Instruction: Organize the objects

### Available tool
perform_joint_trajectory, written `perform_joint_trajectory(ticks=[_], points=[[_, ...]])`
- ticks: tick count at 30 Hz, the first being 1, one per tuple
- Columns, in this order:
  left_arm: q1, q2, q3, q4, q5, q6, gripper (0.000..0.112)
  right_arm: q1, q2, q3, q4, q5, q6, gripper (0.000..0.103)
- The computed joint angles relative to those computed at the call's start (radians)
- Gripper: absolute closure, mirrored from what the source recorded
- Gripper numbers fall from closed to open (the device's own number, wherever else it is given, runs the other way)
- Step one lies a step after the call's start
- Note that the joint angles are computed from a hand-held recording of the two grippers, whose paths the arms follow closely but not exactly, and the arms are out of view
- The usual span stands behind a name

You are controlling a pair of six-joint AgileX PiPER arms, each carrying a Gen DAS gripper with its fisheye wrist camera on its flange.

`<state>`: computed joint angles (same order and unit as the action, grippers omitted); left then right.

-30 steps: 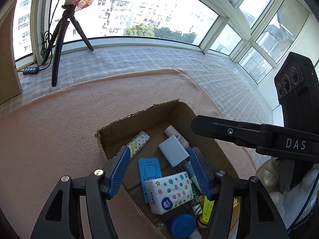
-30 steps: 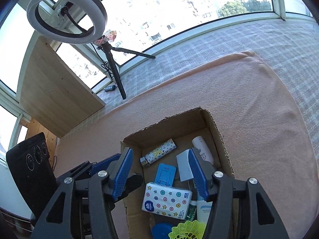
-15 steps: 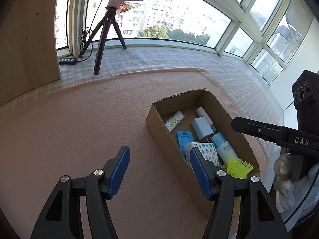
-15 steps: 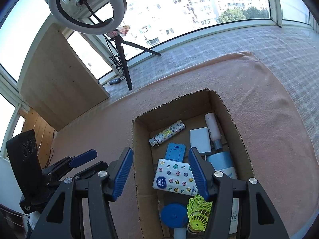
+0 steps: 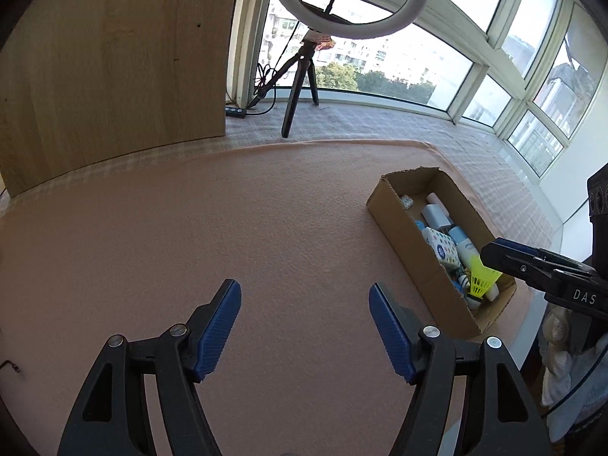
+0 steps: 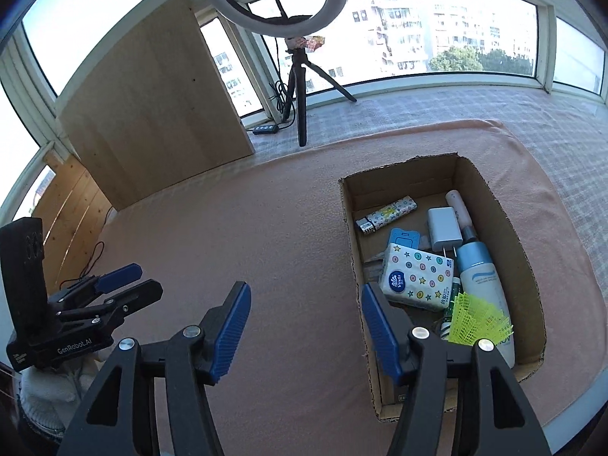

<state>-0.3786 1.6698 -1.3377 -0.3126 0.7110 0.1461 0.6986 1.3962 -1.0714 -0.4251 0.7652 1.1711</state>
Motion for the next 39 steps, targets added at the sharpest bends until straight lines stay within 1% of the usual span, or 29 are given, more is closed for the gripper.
perform_joint_trajectory(ticks=[4,9,12,15,19,22,25,29,33,39], points=[[0.077,-0.107,0.105,-0.020,0.003,0.034,0.036,0.140,0.058,-0.075,-0.106,0.070,0.136,0.043],[0.153,-0.221,0.200,0.022,0.010,0.041,0.032,0.262,0.160,-0.203,-0.173,0.163,0.203,0.041],[0.210,-0.280,0.243,0.016,0.024,0.059,0.031,0.313,0.215,-0.272,-0.207,0.210,0.226,0.038],[0.249,-0.322,0.270,0.021,0.045,0.073,0.030,0.344,0.259,-0.325,-0.217,0.221,0.236,0.037],[0.287,-0.389,0.316,0.041,0.052,0.086,0.028,0.391,0.335,-0.415,-0.246,0.282,0.242,0.035],[0.328,-0.419,0.338,0.016,0.069,0.116,0.027,0.418,0.385,-0.475,-0.260,0.317,0.244,0.033],[0.355,-0.451,0.365,0.025,0.067,0.124,0.026,0.439,0.425,-0.525,-0.263,0.328,0.236,0.031],[0.417,-0.475,0.391,-0.018,0.093,0.195,0.026,0.458,0.473,-0.584,-0.267,0.360,0.234,0.030],[0.441,-0.473,0.403,-0.027,0.094,0.224,0.026,0.469,0.508,-0.630,-0.266,0.397,0.244,0.030],[0.468,-0.463,0.406,-0.029,0.081,0.250,0.026,0.477,0.546,-0.681,-0.267,0.424,0.235,0.030]])
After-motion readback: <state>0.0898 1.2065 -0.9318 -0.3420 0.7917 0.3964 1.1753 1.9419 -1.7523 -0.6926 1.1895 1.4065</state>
